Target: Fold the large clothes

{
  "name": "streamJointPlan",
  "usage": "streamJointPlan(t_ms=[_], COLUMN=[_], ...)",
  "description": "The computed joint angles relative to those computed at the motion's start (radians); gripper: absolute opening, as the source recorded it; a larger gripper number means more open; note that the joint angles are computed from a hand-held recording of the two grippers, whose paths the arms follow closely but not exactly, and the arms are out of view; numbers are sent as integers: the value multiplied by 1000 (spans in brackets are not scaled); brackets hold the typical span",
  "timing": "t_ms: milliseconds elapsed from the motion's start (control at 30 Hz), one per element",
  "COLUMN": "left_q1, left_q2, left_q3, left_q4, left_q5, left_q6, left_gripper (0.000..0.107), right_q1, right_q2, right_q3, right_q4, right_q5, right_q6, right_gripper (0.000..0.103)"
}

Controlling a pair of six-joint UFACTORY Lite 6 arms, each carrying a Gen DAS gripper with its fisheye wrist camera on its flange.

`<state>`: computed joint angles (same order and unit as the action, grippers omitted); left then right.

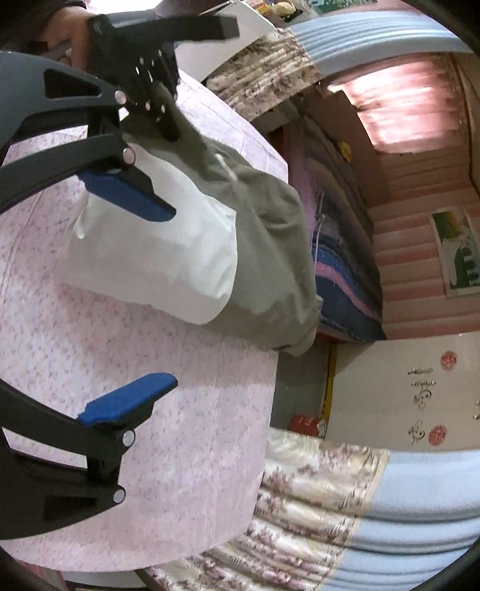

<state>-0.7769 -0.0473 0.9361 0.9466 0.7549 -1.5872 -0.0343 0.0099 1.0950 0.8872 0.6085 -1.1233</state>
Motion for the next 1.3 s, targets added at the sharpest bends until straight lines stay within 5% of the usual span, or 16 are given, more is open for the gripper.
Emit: streamJointPlan(t_ms=[100, 167, 300, 433, 633, 733, 800, 967, 1067, 1167, 1300], left_q1=[77, 153, 194, 302, 516, 552, 556, 560, 460, 362, 235], left_q2=[-104, -96, -187, -376, 22, 216, 271, 276, 312, 403, 608], left_q3=[-115, -172, -252, -251, 57, 145, 143, 97, 159, 301, 589], left_q4=[-33, -46, -36, -119, -311, -382, -374, -315, -197, -202, -283], left_q5=[-24, -118, -147, -103, -193, -228, -271, -398, -353, -312, -277], left_q6=[64, 109, 114, 230, 552, 646, 639, 479, 326, 278, 288], left_gripper=[8, 21, 68, 92, 93, 92, 92, 80, 65, 64, 73], right_q1=[82, 144, 150, 106, 203, 173, 182, 203, 176, 100, -110], right_q2=[33, 122, 233, 284, 620, 766, 792, 649, 559, 554, 677], right_q3=[-17, 3, 47, 171, 531, 642, 643, 491, 419, 473, 713], right_q4=[19, -14, 66, 123, -198, -73, -30, 50, 90, 2, -153], right_q5=[-76, -156, -171, -104, 9, 111, 116, 14, -24, 4, 170], right_q6=[-14, 33, -12, 4, 356, 326, 277, 99, 22, 54, 91], right_gripper=[84, 84, 84, 84, 101, 101, 90, 44, 38, 37, 38])
